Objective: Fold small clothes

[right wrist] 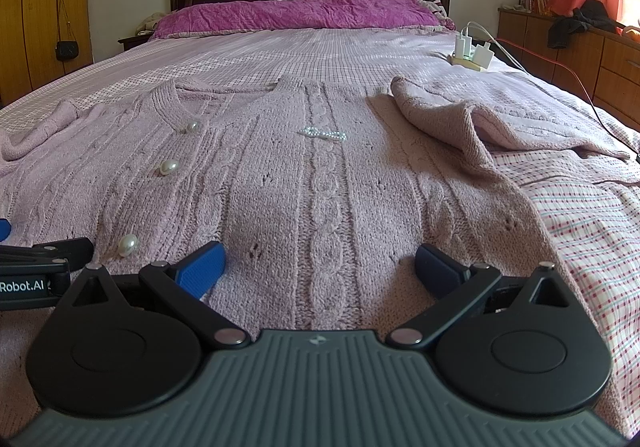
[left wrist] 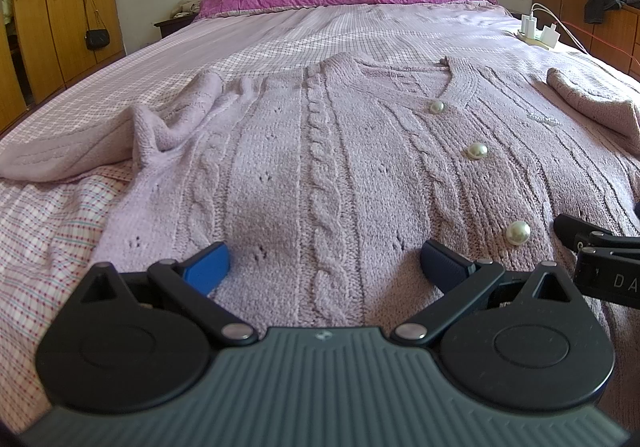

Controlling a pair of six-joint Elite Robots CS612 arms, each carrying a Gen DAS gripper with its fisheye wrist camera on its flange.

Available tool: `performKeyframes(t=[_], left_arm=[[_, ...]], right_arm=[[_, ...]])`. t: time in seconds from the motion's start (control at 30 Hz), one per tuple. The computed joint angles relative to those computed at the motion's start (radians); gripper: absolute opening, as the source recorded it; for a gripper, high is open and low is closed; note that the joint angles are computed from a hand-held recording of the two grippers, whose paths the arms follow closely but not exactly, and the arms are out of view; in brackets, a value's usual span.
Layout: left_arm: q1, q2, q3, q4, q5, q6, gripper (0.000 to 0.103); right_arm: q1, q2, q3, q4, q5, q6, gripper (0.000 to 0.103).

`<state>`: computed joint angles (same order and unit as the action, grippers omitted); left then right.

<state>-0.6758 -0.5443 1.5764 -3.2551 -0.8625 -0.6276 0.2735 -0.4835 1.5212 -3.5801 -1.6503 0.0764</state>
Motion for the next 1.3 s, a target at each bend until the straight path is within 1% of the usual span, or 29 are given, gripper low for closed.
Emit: performKeyframes(t=[0.9, 1.0, 1.1, 1.3], left_arm=[[0.000, 0.000, -0.001, 0.001, 0.000, -0.001, 0.103], [0.005, -0.007, 0.001, 0.017, -0.018, -0.023, 0.103], [0.008, -0.009, 0.004, 0.013, -0.031, -0.034, 0.103], [0.011, -0.017, 0.009, 0.023, -0.039, -0.028, 0.103]], right_arm=[[0.001, 0.003, -0.002, -0.003, 0.001, 0.005, 0.103], [0.000, -0.002, 0.001, 0.001, 0.001, 0.005, 0.103], [-0.002, -0.004, 0.004, 0.002, 0.002, 0.005, 0.103], [-0.003, -0.007, -0.001, 0.029, 0.005, -0.004, 0.103]])
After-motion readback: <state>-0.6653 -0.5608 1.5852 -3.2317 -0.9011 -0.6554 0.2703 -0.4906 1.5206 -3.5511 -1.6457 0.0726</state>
